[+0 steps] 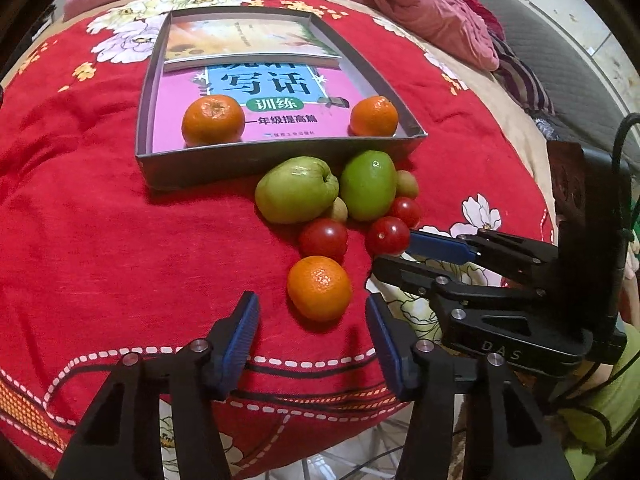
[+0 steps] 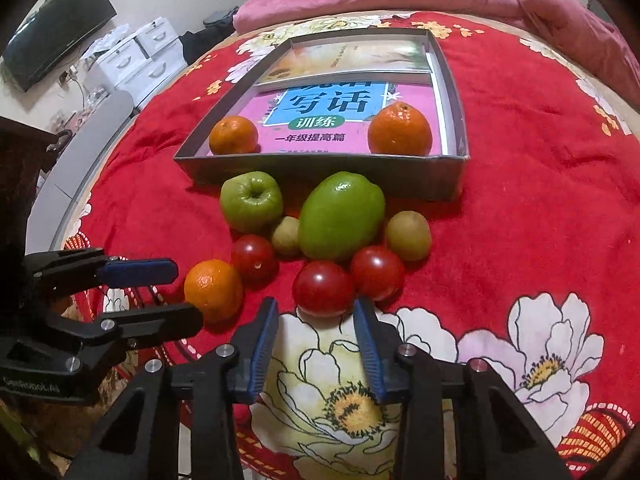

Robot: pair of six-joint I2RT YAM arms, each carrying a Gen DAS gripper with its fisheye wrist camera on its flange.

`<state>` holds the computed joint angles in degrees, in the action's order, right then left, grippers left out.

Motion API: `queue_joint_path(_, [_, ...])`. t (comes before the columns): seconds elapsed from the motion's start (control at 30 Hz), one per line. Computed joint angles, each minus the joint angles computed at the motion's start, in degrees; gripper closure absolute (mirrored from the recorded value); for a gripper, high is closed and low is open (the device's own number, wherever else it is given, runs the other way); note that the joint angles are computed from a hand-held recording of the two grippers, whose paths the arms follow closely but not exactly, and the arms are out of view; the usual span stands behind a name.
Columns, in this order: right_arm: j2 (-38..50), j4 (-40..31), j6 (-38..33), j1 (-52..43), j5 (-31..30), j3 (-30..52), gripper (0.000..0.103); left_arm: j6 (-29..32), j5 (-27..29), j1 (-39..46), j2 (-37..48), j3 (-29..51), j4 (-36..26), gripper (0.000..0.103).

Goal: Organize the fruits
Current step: 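Grasp a red cherry tomato with the right tool while the left tool approaches the last orange, then close the left tool on the last orange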

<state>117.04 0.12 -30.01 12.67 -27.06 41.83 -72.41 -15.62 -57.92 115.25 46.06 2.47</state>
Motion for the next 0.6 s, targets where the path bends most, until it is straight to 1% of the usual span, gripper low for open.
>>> queue_joint_path(0.1, [0.48, 0.7, 0.5, 0.33, 0.15, 0.19, 0.064, 0.2, 0.28, 0.18, 0.51, 0.22, 0.48, 0.047])
queue_joint_path(0.13, [0.57, 0.91, 0.68, 0.39, 0.12, 0.23, 0.064, 0.29, 0.4, 0.27, 0.64, 0.26, 0.72, 0.049])
queue_joint_path(0.2, [0.79, 1.35, 1.12, 0.59, 0.33, 0.36, 0.069, 0.38, 0.52, 0.32, 0.72, 0.14, 1.09, 0.053])
queue_joint_path(0.23, [0.95, 1.49, 1.38, 0.65, 0.28, 0.53, 0.07, 0.53, 0.71, 0.45, 0.87, 0.23, 1.28, 0.054])
queue_joint_path(0.5, [1.91, 2.35, 2.14, 1.69, 0.38, 1.23, 0.07, 1.26, 1.24, 0.93, 1.9, 0.91, 2.04, 0.054])
queue_joint_path(0.6, [1.87, 3.41, 1.97, 1.98, 0.62, 0.78, 0.07, 1.54, 1.68, 1.2, 2.46, 1.16, 2.43, 0.057])
